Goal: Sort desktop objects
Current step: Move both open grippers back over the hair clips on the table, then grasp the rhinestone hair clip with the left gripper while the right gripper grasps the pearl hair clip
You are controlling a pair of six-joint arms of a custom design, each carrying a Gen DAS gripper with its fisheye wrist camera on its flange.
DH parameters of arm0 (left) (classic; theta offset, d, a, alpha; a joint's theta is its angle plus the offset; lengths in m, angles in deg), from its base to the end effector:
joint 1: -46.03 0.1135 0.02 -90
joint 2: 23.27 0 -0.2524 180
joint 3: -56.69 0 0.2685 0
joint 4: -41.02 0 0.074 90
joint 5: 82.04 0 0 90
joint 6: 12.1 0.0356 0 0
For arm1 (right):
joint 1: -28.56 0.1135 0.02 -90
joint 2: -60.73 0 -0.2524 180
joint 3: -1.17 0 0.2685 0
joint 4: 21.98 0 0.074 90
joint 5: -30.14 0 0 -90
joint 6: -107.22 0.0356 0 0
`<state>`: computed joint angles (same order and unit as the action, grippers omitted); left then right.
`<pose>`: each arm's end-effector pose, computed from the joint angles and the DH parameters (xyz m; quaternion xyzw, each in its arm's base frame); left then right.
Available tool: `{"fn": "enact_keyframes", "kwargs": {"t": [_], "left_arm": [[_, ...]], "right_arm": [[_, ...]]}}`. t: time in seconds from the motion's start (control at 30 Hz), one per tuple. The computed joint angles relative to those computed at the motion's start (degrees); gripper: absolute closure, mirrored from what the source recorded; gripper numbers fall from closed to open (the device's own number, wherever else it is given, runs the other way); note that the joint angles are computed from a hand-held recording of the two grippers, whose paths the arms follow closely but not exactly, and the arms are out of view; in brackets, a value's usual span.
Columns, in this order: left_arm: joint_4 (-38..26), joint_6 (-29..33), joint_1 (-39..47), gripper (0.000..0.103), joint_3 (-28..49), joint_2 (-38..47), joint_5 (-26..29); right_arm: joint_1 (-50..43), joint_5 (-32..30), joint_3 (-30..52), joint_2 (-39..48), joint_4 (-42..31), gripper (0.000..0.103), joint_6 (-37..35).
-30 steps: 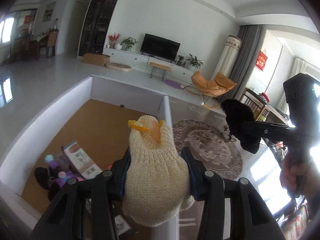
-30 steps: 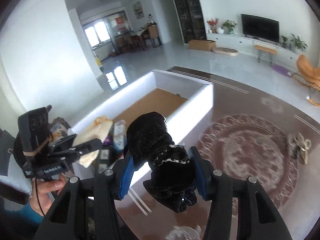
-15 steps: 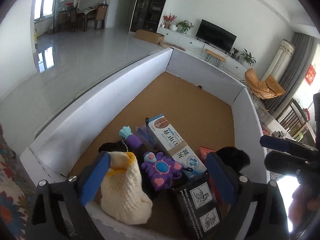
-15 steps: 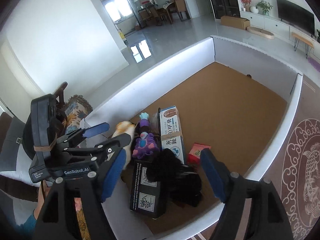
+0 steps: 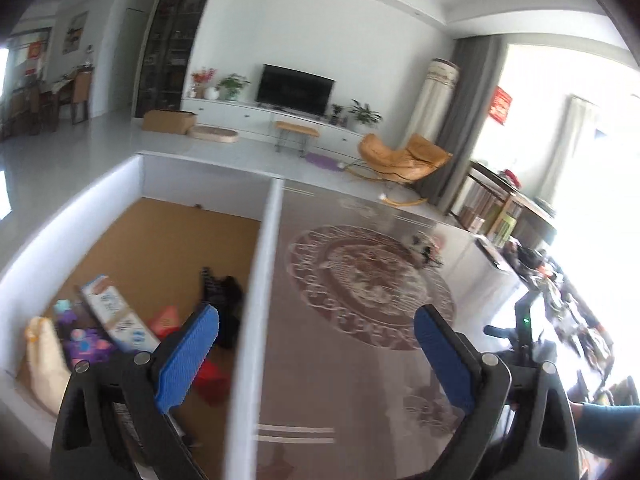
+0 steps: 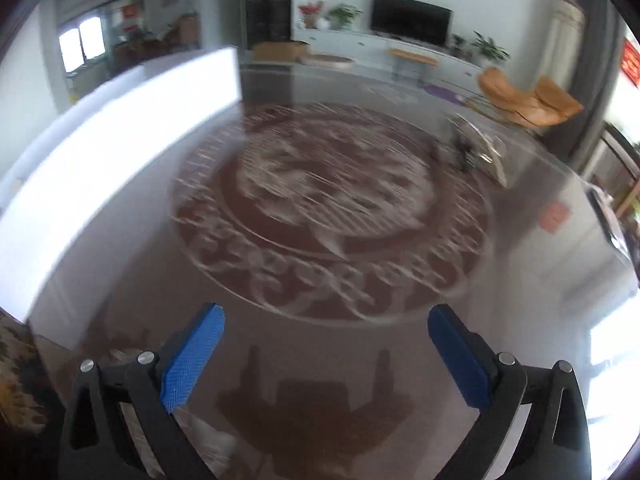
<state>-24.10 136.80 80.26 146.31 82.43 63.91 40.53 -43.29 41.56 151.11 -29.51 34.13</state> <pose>0.3148 0.1785 0.1893 0.2233 0.8525 -0.2724 0.3862 0.2490 0.0424 0.0690 0.0812 0.9475 -0.0650 0.3025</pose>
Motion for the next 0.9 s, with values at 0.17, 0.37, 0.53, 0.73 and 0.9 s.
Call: {"fn": "enact_keyframes", "kwargs": {"t": [0.17,0.37,0.53,0.73,0.9], "left_arm": [[13.72,-6.31,-17.32,0.001,-18.37,-8.83,-9.44],[40.97,-22.75,-44.45,0.001,-23.73,0.29,-28.01],[43.75,-28.53,-58.17,0.001,-10.11,14.60,-39.88],[37.54,-39.37,-64.91,0.000,12.75,29.06,-44.45],[28.56,-45.17,-67.96,0.000,35.95,42.13,-47.75]], "right_arm": [[-24.24,-7.00,-12.25,-9.50,4.57,0.001,-11.01],[-35.97,-15.60,-13.75,-8.32,7.27,0.000,-15.43],[-33.99,-14.16,-13.63,-6.08,10.17,0.000,-14.66],[-30.77,-12.28,-15.50,-7.57,10.73,0.000,-12.13],[-30.75,-12.27,-15.45,-7.45,10.80,0.000,-12.10]]}}
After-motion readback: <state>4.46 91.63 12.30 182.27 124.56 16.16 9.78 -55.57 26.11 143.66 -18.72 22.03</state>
